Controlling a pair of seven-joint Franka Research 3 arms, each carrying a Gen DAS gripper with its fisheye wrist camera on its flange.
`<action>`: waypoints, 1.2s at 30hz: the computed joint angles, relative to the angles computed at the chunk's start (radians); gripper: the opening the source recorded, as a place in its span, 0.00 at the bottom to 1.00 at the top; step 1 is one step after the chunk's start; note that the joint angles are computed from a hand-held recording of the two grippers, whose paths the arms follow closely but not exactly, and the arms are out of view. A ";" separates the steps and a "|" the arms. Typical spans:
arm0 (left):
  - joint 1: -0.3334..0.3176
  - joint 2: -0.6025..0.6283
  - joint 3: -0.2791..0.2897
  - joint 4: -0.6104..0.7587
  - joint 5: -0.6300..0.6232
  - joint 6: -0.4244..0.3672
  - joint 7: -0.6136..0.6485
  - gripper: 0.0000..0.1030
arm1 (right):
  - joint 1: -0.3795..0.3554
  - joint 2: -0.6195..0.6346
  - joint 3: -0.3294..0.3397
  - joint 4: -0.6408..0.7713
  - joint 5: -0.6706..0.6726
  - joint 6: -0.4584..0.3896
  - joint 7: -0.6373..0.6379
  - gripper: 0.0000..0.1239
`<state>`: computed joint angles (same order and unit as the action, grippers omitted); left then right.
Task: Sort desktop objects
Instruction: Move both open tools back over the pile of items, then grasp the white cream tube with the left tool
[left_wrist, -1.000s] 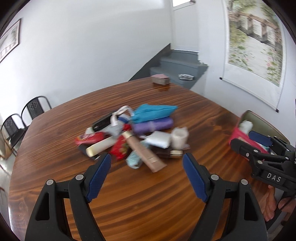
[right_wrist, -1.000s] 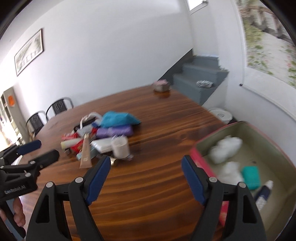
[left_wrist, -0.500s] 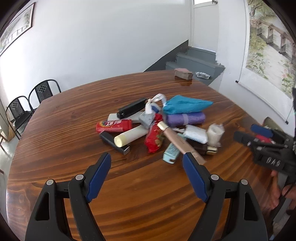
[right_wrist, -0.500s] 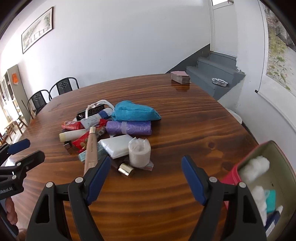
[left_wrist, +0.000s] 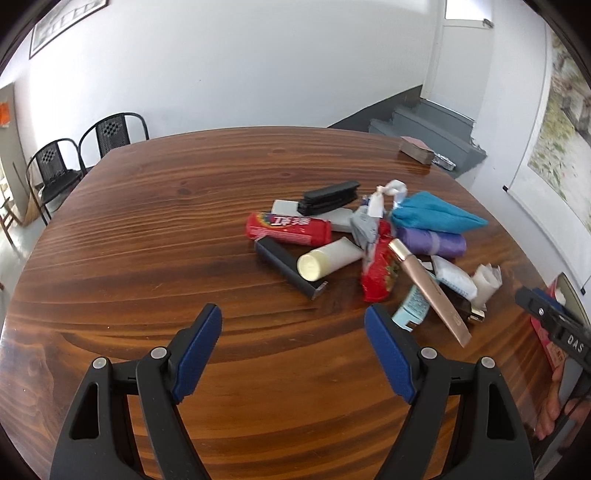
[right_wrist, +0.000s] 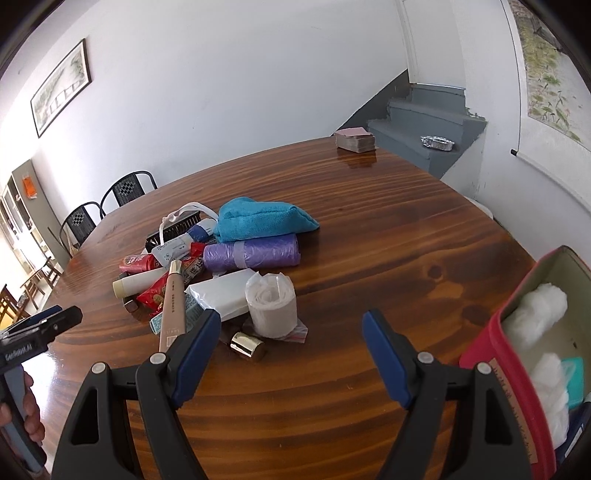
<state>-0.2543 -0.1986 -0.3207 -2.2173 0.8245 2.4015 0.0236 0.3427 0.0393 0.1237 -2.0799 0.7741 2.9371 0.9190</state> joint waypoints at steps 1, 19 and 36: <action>0.002 0.002 0.002 0.002 -0.001 -0.004 0.000 0.80 | 0.000 0.001 0.000 0.000 0.001 -0.002 0.000 0.66; -0.001 0.241 0.084 0.223 0.033 0.033 0.227 0.80 | -0.004 -0.016 -0.007 0.008 0.120 -0.040 -0.095 0.66; -0.012 0.285 0.112 0.199 -0.081 0.175 0.366 0.28 | 0.000 -0.018 -0.008 -0.001 0.088 -0.048 -0.079 0.66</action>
